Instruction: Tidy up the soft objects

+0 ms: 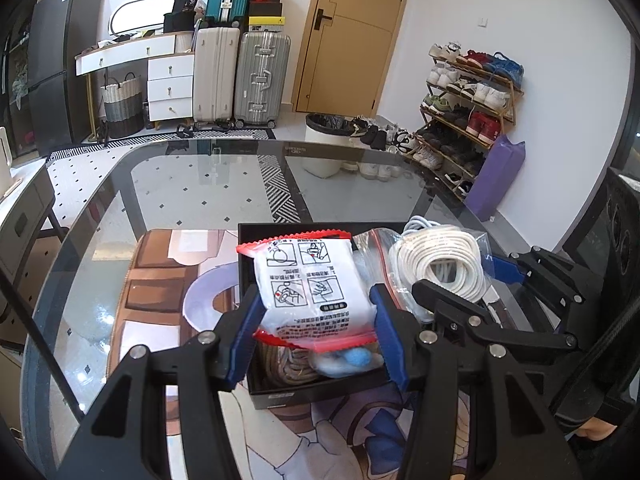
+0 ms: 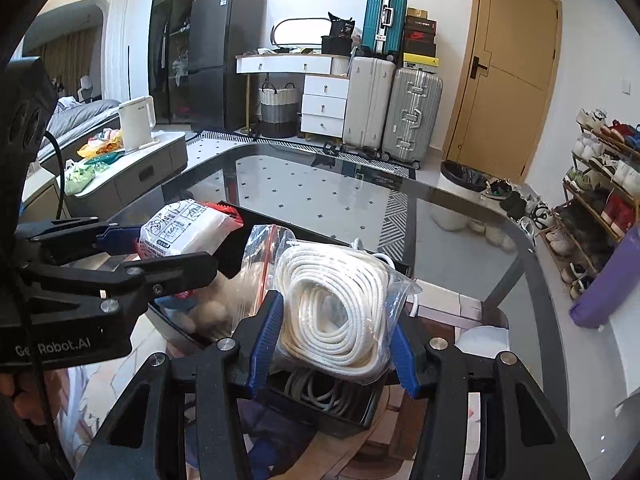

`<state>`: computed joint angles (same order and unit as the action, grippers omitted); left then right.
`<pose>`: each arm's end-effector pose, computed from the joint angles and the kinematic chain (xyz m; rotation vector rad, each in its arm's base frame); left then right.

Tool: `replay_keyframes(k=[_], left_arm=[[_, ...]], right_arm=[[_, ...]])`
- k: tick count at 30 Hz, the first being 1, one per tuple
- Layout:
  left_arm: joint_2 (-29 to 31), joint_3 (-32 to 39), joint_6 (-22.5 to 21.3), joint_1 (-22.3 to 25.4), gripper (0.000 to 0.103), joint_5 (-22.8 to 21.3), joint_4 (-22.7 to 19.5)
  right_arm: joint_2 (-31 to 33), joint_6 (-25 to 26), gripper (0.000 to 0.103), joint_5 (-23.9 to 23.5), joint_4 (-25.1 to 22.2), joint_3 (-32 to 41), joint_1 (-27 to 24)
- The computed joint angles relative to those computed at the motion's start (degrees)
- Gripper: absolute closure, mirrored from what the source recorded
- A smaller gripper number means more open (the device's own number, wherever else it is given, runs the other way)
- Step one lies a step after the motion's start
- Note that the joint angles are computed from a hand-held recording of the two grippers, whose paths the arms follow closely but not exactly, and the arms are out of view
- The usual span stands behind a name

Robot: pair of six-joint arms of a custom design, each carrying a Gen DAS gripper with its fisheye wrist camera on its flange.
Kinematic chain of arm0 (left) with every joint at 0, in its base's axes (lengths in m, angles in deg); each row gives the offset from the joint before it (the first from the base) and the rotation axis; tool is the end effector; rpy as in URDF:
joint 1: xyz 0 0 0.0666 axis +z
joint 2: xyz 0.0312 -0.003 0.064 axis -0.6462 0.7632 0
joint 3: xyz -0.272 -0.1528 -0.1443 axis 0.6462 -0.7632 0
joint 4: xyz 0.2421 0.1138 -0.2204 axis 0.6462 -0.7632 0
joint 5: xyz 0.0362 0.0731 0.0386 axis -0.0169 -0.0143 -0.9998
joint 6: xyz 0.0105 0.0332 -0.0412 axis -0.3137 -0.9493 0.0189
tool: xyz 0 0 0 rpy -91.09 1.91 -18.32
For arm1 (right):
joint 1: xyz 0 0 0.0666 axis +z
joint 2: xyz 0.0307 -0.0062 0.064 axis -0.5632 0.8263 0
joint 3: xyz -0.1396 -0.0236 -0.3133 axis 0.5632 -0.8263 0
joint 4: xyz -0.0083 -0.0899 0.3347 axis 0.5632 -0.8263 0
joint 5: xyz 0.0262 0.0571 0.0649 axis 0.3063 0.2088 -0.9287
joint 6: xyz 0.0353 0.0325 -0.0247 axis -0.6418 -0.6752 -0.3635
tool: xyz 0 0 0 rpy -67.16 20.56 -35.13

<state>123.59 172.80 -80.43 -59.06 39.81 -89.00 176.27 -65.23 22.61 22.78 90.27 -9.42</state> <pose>0.4610 -0.1630 0.4452 0.2876 2.2947 -0.4107 0.4943 0.2208 0.4600 -0.3543 2.2498 0.0185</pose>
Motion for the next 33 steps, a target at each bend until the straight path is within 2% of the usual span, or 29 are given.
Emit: replay_keyframes(k=[2, 4, 7, 8, 9, 11, 13, 15, 18, 25, 27, 33], left_arm=[[0.02, -0.07, -0.21, -0.08, 0.05, -0.26, 0.06], [-0.15, -0.32, -0.41, -0.18, 0.05, -0.44, 0.18], [-0.11, -0.13, -0.78, -0.29, 0.049, -0.75, -0.03], [-0.06, 0.0, -0.86, -0.37, 0.049, -0.88, -0.2], [-0.13, -0.04, -0.88, -0.43, 0.049, -0.93, -0.32], [-0.22, -0.05, -0.95, -0.5, 0.048, -0.96, -0.75], [-0.39, -0.08, -1.07, -0.46, 0.043, -0.79, -1.01], [-1.24, -0.88, -1.24, -0.27, 0.03, 0.91, -0.53], [-2.63, -2.19, -1.75, -0.67, 0.015, -0.98, 0.16], [-5.73, -5.77, -3.79, -0.54, 0.012, -2.7, 1.91], [-6.93, -7.26, -4.04, -0.65, 0.002, -3.42, 2.87], [-11.23, -13.47, -3.95, -1.04, 0.0, -5.72, 8.93]], right_arm=[[-0.1, 0.71, 0.048, -0.48, 0.34, -0.27, -0.17], [-0.82, 0.58, 0.042, -1.16, 1.04, -1.34, -0.41], [-2.75, 1.25, 0.027, -1.22, 3.19, -3.86, -0.52], [-3.47, 1.57, 0.018, -0.85, 3.94, -4.78, -0.41], [-4.54, 2.02, 0.016, -0.22, 5.13, -6.17, -0.29], [-5.74, 2.41, 0.015, 0.3, 5.59, -7.39, -0.06], [-6.94, 2.48, 0.013, 0.66, 5.96, -8.69, 0.0], [-8.49, 2.35, 0.008, 0.26, 7.32, -10.7, -0.08], [-11.03, 2.36, 0.007, -0.81, 9.36, -14.12, -0.1], [-14.42, -1.28, 0.001, -2.06, 11.96, -19.35, -0.81], [-15.09, -2.74, 0.001, -3.06, 12.9, -20.42, -1.18], [-18.89, -3.65, 0.001, -4.87, 19.21, -26.1, -0.95]])
